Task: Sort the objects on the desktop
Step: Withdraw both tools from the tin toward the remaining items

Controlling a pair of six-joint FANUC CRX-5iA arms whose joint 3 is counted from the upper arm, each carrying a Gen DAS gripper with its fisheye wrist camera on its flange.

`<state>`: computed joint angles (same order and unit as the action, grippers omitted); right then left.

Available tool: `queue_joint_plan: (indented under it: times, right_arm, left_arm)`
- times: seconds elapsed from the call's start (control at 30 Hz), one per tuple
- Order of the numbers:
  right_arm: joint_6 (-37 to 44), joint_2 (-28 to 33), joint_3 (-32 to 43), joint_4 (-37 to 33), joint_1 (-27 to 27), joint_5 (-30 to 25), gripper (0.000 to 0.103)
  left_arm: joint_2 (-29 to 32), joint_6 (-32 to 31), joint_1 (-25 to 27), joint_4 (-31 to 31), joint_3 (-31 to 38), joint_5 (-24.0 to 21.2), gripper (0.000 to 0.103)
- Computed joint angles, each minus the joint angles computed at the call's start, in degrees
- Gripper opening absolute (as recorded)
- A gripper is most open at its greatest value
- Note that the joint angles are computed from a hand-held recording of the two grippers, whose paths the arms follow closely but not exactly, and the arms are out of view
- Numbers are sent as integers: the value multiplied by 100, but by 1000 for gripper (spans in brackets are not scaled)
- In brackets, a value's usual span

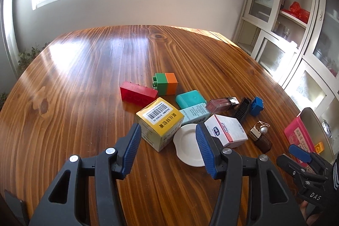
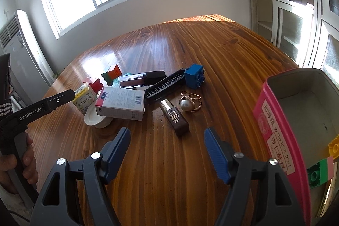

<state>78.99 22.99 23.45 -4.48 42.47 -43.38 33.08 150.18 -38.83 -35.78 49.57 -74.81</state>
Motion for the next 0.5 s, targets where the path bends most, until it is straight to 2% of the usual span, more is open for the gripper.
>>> queue_joint_plan:
  times: [0.3,0.43,0.5]
  right_arm:
    - [204,137,230,-316,-56,-172,80]
    - [281,198,339,-448,-81,-256,81]
    - [284,232,385,-473,-85,-291,82]
  left_arm:
    - [-84,-358,239,-121,-281,468,57]
    - [-134,-497,384,109,-459,775,58]
    - [-123,-552,431,219,-490,852,70]
